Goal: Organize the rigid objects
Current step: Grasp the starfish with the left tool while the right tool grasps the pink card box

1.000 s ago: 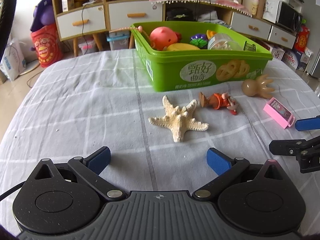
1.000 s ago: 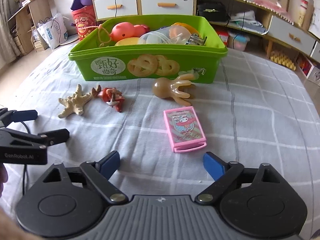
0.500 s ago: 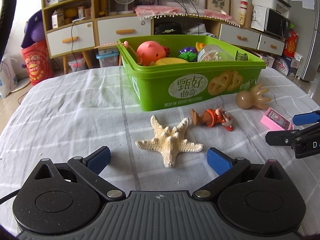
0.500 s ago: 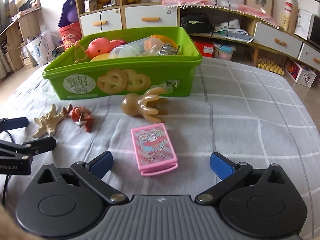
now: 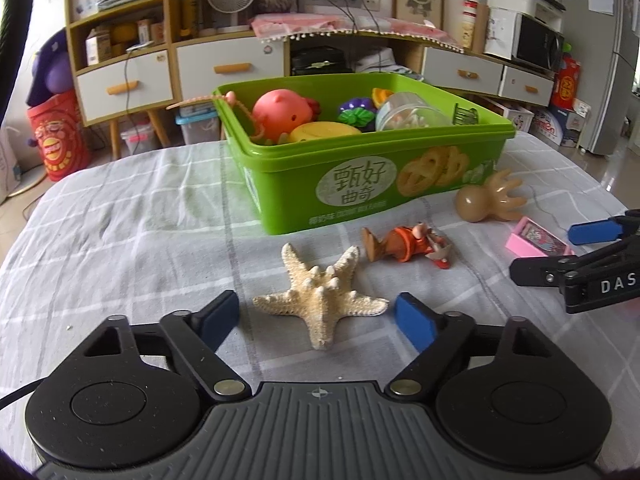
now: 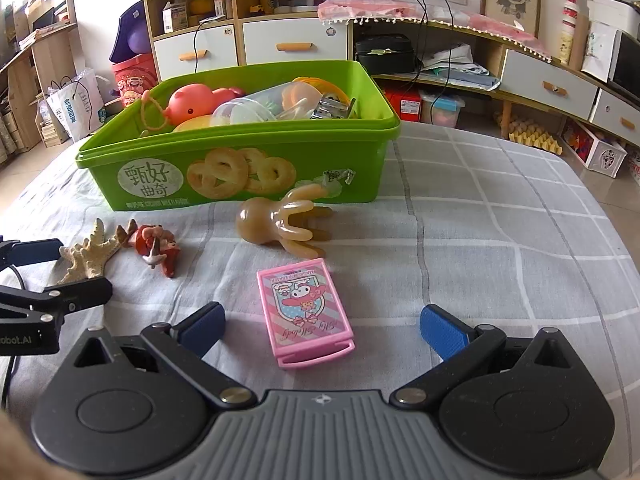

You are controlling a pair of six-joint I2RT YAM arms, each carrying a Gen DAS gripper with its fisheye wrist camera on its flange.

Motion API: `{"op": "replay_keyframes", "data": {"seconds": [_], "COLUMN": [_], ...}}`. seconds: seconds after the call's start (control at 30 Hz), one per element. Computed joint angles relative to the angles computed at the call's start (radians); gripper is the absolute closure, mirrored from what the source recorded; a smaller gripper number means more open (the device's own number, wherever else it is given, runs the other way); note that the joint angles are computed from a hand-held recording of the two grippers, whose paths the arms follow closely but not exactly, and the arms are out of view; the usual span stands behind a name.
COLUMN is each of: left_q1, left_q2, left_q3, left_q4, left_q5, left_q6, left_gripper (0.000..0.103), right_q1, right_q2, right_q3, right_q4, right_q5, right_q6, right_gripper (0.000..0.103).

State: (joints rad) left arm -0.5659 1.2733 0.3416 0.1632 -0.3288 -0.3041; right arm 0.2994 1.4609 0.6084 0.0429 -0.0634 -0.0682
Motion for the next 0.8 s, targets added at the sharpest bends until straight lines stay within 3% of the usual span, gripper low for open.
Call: {"op": "replay_keyframes", "data": {"seconds": [0.17, 0.37, 0.47, 0.57, 0.8], "left_q1": [-0.004, -0.023, -0.027, -0.028, -0.019], "left_q2": [0.001, 0.01, 0.013, 0.012, -0.002], "left_q3": [0.009, 0.027, 0.034, 0.04, 0.049], "left_q4": [-0.007, -0.03, -0.039, -0.054, -0.088], "left_q5": [0.011, -0.017, -0.023, -0.025, -0.021], "left_q6": [0.01, 0.004, 0.0, -0.007, -0.022], "left_gripper": [0.029, 0.029, 0.029, 0.029, 0.03], "right_q1": [-0.001, -0.004, -0.002, 0.003, 0.008], "right_q2": [0.0, 0.001, -0.003, -0.007, -0.018], "right_q3": [0.002, 0.016, 0.023, 0.03, 0.047], "right_q4": [-0.006, -0.03, -0.044, -0.054, -0.079], "right_q5": [-0.001, -0.008, -0.013, -0.017, -0.025], "right_q6": [-0.001, -0.005, -0.01, -0.014, -0.004], "right_gripper": [0.013, 0.014, 0.02, 0.03, 0.067]}}
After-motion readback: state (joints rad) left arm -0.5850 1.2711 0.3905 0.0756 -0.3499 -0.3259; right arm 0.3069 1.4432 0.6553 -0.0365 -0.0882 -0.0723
